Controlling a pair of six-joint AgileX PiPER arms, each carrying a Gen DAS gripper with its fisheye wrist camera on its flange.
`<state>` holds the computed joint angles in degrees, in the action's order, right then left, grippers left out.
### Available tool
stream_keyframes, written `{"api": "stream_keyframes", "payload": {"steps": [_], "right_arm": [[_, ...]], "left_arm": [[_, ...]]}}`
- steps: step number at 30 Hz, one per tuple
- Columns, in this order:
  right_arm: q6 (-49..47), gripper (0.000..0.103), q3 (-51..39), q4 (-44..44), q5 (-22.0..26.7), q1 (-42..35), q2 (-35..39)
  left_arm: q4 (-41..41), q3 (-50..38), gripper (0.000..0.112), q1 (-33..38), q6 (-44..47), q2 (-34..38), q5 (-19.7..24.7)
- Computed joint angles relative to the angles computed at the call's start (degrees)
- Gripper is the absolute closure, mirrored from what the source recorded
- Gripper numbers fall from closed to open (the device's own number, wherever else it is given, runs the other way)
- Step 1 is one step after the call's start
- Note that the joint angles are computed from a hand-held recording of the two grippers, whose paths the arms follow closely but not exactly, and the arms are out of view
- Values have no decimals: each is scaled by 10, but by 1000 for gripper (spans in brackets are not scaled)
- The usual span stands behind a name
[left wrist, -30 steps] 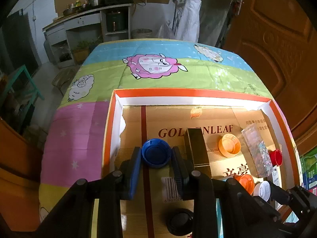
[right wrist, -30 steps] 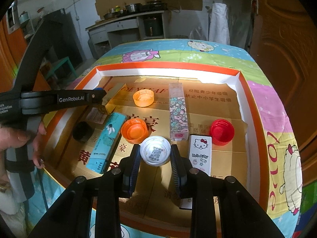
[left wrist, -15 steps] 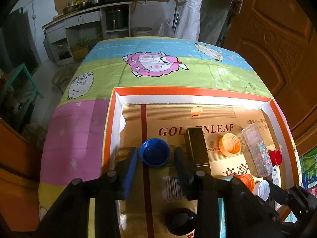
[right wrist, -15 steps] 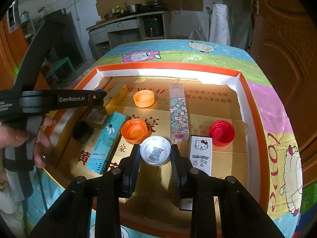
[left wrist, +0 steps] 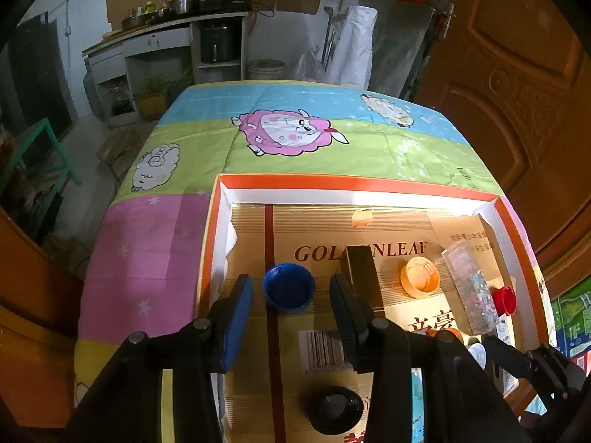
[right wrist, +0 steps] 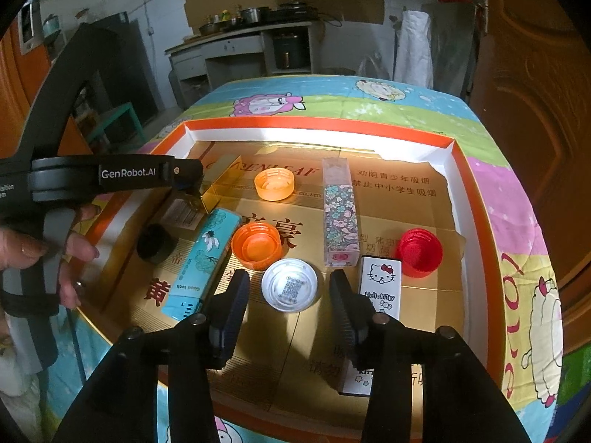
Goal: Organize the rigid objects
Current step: 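Open both tools to drop the blue and white caps into the tray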
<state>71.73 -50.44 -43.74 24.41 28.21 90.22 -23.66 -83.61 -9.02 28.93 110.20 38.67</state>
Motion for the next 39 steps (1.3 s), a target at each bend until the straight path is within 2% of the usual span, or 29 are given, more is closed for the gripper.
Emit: {"api": "stream_keyframes", "payload": {"steps": [12,13,16,19,33,39], "right_arm": [[27,56,7,-28,1,1,-13],[27,56,8,-26,-1,0,-15],[33,55,11,-31,-3,0,-22],[46,55,15,-43,0,2,-28],[91,55,20,-58,64,30,-61],[106,55,25,-59,89,46,-80]], "left_arm": [[-23,24,69,8,24,-19,-9],[-28,26,68,9,28,-21,-9],[-42,37,54,14,40,-33,-14],[-56,51,53,17,55,-49,-22],[-120,166,53,21,133,-145,-96],[-138,188,53,28,151,-170,-100]]}}
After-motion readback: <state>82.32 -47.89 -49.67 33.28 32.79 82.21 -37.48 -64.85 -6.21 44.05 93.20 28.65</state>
